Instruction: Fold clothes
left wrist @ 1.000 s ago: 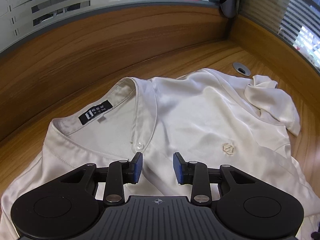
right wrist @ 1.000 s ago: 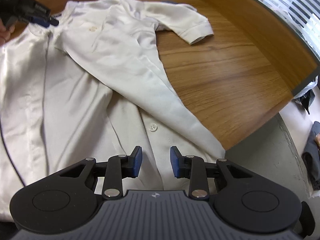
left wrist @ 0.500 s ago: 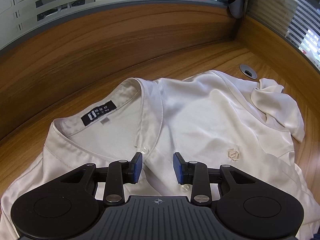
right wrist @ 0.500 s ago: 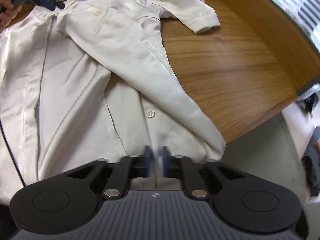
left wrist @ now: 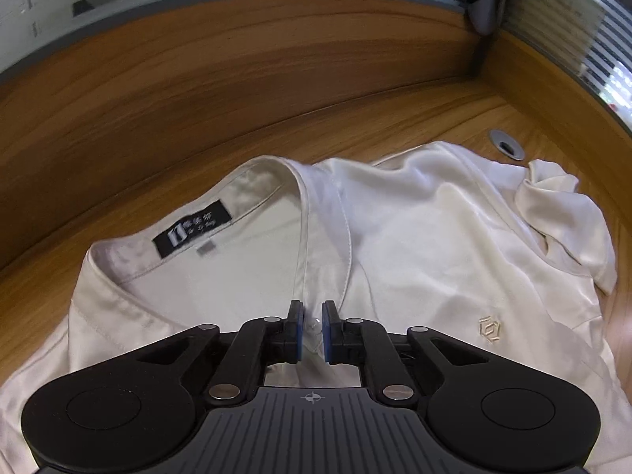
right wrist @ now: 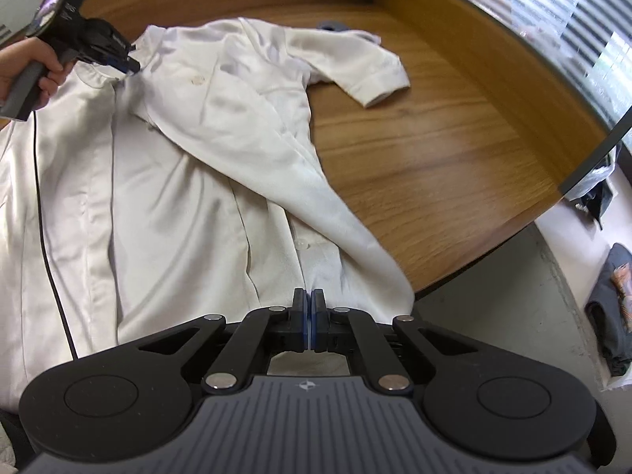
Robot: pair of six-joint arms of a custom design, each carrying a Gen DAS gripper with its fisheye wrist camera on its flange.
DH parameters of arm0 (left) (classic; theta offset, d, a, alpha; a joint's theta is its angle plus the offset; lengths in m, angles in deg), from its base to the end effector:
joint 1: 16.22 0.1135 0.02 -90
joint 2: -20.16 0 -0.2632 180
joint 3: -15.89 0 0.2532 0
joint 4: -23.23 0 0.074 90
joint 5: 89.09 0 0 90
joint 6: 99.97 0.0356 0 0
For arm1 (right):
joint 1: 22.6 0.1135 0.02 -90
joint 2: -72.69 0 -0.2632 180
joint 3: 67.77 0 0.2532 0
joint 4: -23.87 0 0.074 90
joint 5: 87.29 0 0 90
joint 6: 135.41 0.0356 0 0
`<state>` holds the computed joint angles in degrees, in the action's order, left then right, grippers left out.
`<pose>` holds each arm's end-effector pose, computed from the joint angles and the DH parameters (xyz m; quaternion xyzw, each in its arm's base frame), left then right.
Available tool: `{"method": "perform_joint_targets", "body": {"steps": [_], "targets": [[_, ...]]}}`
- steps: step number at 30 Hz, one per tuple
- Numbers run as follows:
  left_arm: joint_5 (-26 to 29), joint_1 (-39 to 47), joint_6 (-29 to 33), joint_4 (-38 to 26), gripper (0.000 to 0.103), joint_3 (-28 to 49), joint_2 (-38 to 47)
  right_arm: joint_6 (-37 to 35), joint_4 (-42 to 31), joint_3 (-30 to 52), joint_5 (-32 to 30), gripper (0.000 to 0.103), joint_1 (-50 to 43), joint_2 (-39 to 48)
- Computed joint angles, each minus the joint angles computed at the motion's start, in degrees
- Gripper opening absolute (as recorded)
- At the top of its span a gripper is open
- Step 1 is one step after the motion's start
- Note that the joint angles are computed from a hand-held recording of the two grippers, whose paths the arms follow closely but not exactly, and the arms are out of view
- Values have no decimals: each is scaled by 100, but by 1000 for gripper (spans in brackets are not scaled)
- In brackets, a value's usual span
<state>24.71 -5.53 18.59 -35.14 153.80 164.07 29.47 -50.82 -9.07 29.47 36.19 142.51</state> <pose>0.5241 0.0843 0.1460 0.1934 0.9355 -0.1165 0.2720 0.1098 0.1502 0.2062 0.1444 0.9615 -0.0583 0.2266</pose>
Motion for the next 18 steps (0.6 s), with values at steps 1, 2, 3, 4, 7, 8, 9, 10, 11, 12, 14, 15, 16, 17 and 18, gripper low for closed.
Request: {"method": "perform_joint_targets", "body": {"steps": [1, 2, 3, 4, 7, 8, 9, 10, 11, 12, 14, 15, 16, 17, 18], "targets": [[46, 10, -14, 75, 11, -56, -57, 69, -107, 80, 25, 1, 66, 14], [110, 26, -51, 123, 11, -75, -110, 151, -233, 157, 76, 0, 139, 42], [171, 38, -89, 138, 11, -57, -146, 215, -380, 239, 131, 0, 202, 78], [229, 46, -130, 105, 11, 18, -159, 283, -507, 291, 161, 0, 252, 65], [384, 59, -216, -55, 11, 324, -168, 468, -826, 392, 196, 0, 376, -44], [422, 58, -228, -101, 11, 404, -180, 501, -900, 405, 198, 0, 409, -96], [454, 57, -236, -141, 11, 473, -197, 555, -987, 440, 207, 0, 458, -119], [475, 57, -239, -170, 11, 521, -223, 617, -1052, 483, 202, 0, 517, -143], [491, 57, -234, -211, 11, 582, -236, 678, -1108, 526, 193, 0, 577, -169], [499, 59, -220, -260, 11, 648, -238, 747, -1154, 575, 178, 0, 648, -206], [513, 66, -173, -356, 11, 778, -236, 898, -1227, 700, 133, 0, 844, -236], [513, 75, -103, -397, 11, 827, -230, 986, -1256, 764, 107, 0, 967, -244], [497, 84, -17, -448, 11, 882, -217, 1076, -1242, 822, 70, 0, 1102, -223], [462, 86, 69, -492, 11, 929, -196, 1161, -1213, 878, 31, 0, 1235, -192], [418, 89, 165, -508, 11, 941, -183, 1241, -1179, 934, -5, 0, 1365, -161]]}}
